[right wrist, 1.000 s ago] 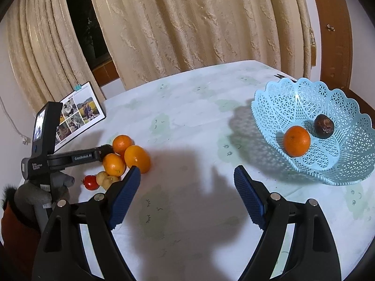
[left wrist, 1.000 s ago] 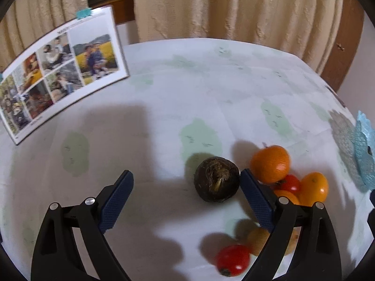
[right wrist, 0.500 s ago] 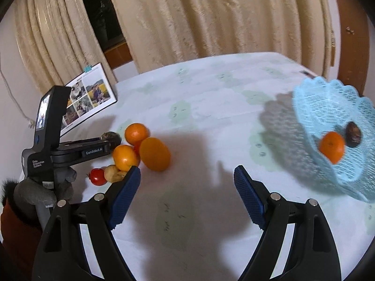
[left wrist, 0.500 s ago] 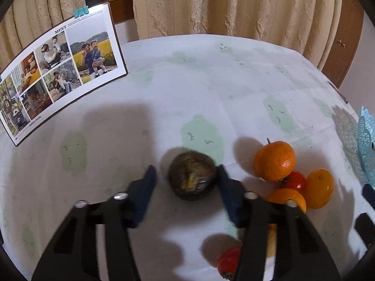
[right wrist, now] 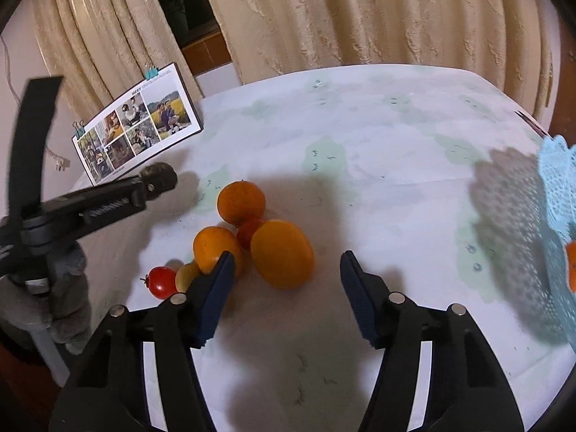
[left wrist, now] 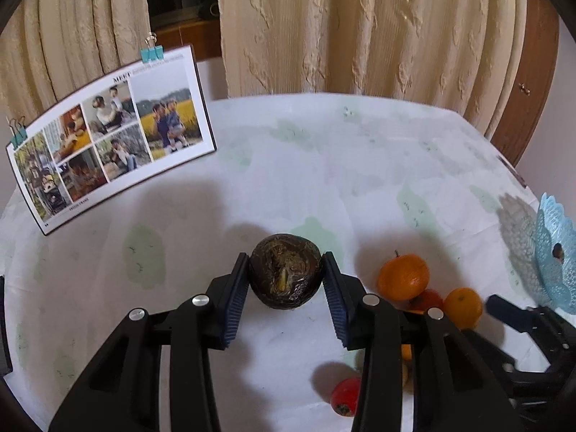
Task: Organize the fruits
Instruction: 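Grasp a large orange from the pile with the right gripper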
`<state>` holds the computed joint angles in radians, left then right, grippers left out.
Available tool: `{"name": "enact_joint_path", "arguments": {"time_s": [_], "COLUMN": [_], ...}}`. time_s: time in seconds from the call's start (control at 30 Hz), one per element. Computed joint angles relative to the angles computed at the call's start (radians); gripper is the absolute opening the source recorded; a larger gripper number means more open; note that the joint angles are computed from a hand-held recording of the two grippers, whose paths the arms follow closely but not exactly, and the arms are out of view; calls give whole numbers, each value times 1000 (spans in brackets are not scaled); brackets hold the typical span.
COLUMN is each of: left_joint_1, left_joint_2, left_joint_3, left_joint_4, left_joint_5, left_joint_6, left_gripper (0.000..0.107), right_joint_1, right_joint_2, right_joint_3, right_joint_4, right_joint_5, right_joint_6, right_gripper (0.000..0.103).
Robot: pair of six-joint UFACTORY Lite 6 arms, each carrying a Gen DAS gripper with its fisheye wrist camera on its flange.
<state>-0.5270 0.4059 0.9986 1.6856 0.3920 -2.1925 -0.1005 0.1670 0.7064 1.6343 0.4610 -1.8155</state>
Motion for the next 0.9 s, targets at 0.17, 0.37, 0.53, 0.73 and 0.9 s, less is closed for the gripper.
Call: {"name": "enact_joint_path", "arguments": {"time_s": [0.17, 0.37, 0.53, 0.73, 0.9], "left_joint_1": [-23, -41, -70, -116, -147], "left_joint_2": [-54, -103, -131, -163, -183], "left_joint_3": [-19, -38, -44, -52, -55], "left_joint_4": [-40, -47, -67, -78, -89], "left_joint_5": [25, 38, 57, 82, 99], "left_joint_6": [28, 38, 60, 69, 74], "left_gripper": [41, 41, 41, 41, 41], "right_joint_1": [57, 52, -23, -179, -327], "right_joint_2": [65, 46, -49, -163, -230], "right_joint_3": [48, 30, -33, -78, -84], "right_joint_4": [29, 24, -1, -100, -182], "right_joint_5": [-43, -42, 0, 76, 146], "right_joint_6": [-17, -21, -4, 78, 127], "right_gripper": [45, 40, 40, 40, 40]}}
